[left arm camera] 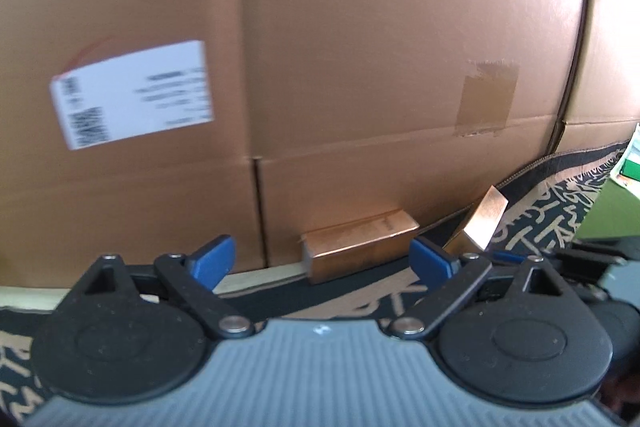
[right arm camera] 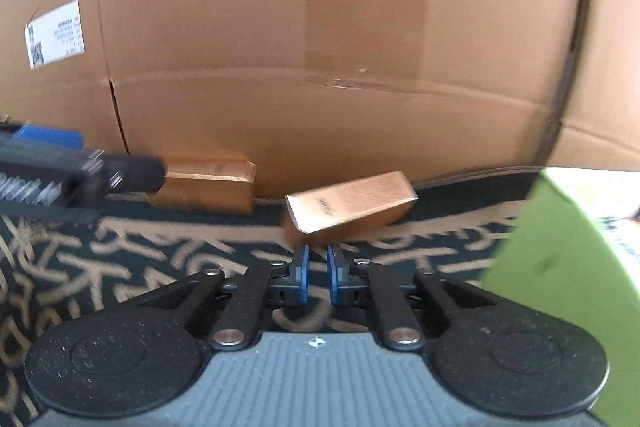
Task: Organize objects
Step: 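Grasp a copper box with the left tool while the right tool grasps the other copper box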
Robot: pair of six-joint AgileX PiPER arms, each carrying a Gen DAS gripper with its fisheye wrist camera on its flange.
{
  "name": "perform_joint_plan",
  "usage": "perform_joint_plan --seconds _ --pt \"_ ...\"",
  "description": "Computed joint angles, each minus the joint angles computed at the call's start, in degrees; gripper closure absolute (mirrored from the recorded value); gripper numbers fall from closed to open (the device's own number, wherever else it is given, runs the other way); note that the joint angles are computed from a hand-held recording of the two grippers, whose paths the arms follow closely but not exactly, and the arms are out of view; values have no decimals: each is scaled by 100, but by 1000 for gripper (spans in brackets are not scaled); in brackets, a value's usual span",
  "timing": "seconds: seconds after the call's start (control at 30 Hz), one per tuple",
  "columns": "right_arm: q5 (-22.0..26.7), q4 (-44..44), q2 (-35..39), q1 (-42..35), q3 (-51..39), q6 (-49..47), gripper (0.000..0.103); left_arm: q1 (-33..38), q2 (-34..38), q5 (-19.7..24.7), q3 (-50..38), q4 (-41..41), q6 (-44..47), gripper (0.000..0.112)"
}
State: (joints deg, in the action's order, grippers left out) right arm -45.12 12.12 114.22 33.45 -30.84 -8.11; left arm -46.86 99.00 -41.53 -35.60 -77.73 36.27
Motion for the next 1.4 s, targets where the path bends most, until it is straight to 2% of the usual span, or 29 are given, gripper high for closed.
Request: perform_joint_plan --seconds 0.13,0.2,0.23,0.27,0.33,0.4,0.47,0.53,0.57,0.6,0.67,0.73,0.77,0.83,0.93,0.97,1.03,1.1,1.13,1.2,1.3,1.4 --pt "-115 -368 -122 -327 272 172 91 119 253 234 -368 205 -388 14" --pt "-137 -378 -152 -368 334 145 82 95 428 207 -602 138 -285 12" --pt "-219 -404 -151 -389 387 132 72 105 509 253 -715 142 -182 12" --pt "-247 -401 -139 -384 381 118 67 105 596 278 -847 55 22 12" --pt "-218 -528 -141 -350 376 222 61 121 781 287 -1107 -263 406 10" --pt "-172 -671 -135 -401 334 321 55 255 877 542 -1255 -449 447 9" --pt "-131 -727 -175 -387 331 412 49 191 976 400 -1268 -414 291 9" --pt "-84 -700 -178 -327 299 523 45 54 1059 165 -1359 -795 777 22" --pt "-76 -672 -159 -291 268 557 43 -34 1048 12 -1314 -898 889 40" --pt "-81 -635 -139 -251 239 576 43 -64 974 -25 -1162 -772 810 59" --pt "10 -519 -74 -146 102 562 40 68 697 178 -618 113 62 72" --pt "137 -393 19 -57 -88 514 40 282 418 385 -158 851 -723 77" --pt "236 -229 44 14 -197 449 39 404 292 567 -36 956 -925 83" --pt "341 10 85 111 -389 395 38 717 120 941 234 1691 -1764 83" --pt "373 390 189 275 -670 215 38 709 87 674 566 2162 -2516 71" --pt "364 662 249 365 -783 -13 37 671 73 585 631 2201 -2601 61" --pt "504 1278 363 489 -1063 -433 36 581 26 458 689 2124 -2597 56" --pt "753 1681 437 462 -1317 -606 36 470 -92 397 706 1989 -2482 45" --pt "846 1695 442 394 -1369 -521 37 444 -134 358 666 1920 -2385 42" --pt "800 1474 392 249 -1256 -66 46 530 -95 420 440 1815 -2196 24" --pt "696 964 291 62 -997 337 54 321 79 268 126 1230 -2071 10" --pt "507 690 157 -14 -688 390 62 183 334 259 -317 713 -1723 9"
